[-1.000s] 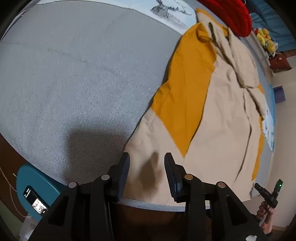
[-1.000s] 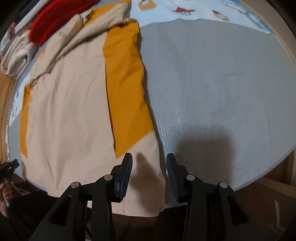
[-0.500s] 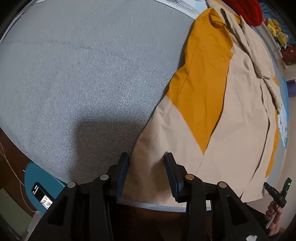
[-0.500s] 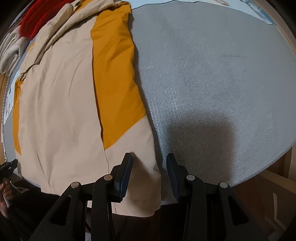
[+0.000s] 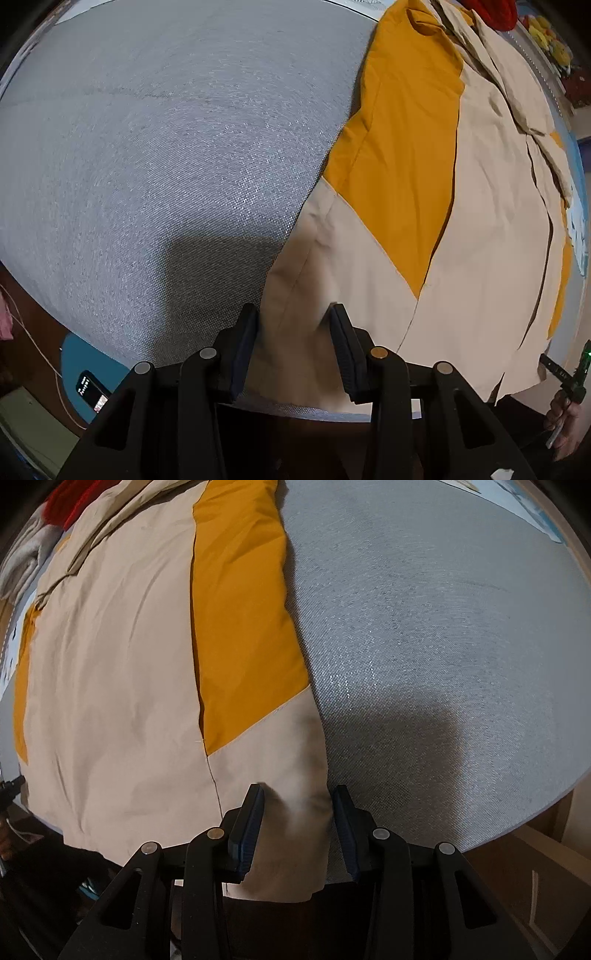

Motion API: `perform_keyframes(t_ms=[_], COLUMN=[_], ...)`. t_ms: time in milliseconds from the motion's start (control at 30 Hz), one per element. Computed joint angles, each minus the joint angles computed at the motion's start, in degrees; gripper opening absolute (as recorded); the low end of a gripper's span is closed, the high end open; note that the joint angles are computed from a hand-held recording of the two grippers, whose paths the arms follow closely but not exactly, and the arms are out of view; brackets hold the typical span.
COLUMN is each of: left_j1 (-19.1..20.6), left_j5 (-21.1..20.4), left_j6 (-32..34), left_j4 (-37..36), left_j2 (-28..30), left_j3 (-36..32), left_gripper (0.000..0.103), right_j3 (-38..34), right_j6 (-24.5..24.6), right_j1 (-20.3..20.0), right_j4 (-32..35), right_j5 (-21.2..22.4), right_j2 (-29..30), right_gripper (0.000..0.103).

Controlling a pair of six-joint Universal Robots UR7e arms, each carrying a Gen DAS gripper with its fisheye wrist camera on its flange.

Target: Fold large clothes

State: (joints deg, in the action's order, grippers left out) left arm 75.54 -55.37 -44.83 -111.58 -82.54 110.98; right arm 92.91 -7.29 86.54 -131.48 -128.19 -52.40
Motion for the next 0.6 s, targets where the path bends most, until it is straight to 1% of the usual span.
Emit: perform_keyframes(t_ms=[67, 100, 133, 233, 333, 400, 433, 533, 600], left_j1=[-0.34, -0.54, -0.76, -1.68, -4.10, -5.75, -6.97, -9.03, -10.61], left_j5=[0.36, 0.43, 0.42, 0.42, 1.55, 1.55, 1.15, -0.08, -0.27], left_j6=[0.11, 0.40, 0.57, 1.68, 3.62, 5.60, 6.67, 8.84, 10.53], left_j4=[-0.06, -0.09, -0.29, -1.71, -2.99, -4.13, -4.78, -5.77, -6.26], left_j2=[0.34, 0.51, 0.90, 0.84, -0.17, -1.33, -2.22, -3.99, -5.40], left_j3=[0.15, 0.22, 0.21, 0.92, 2.06, 2.84, 3.32, 3.23, 3.32], left_gripper=[0.036, 0.034, 0.029, 0.010, 0.007, 0.007, 0.006, 0.006, 0.005], right_j3=[-0.05, 0.07, -0.08, 0.42, 1.18, 1.82, 1.96, 4.37, 5.57], right_j6=[-0.21, -0.83, -0.97, -2.30, -3.31, -4.03, -4.32, -5.32, -5.42], right_j1=[0.44, 0.61, 0.99, 1.58, 1.83, 2.05, 2.27, 2.08, 2.32], right_j4=[-0.42, -0.64, -0.73, -1.77, -3.68, -5.35, -5.81, -8.68, -10.07], right_j5=[-0.21, 0.24, 0.89, 1.80, 4.78, 7.66, 9.11, 13.84, 15.94], right_j2=[0.51, 0.49, 0.94, 0.41, -1.07, -2.77, -3.61, -7.07, -9.31], right_gripper=[0.039, 0.032, 0.021, 0.010, 0.006, 0.006, 0.005, 0.005, 0.004])
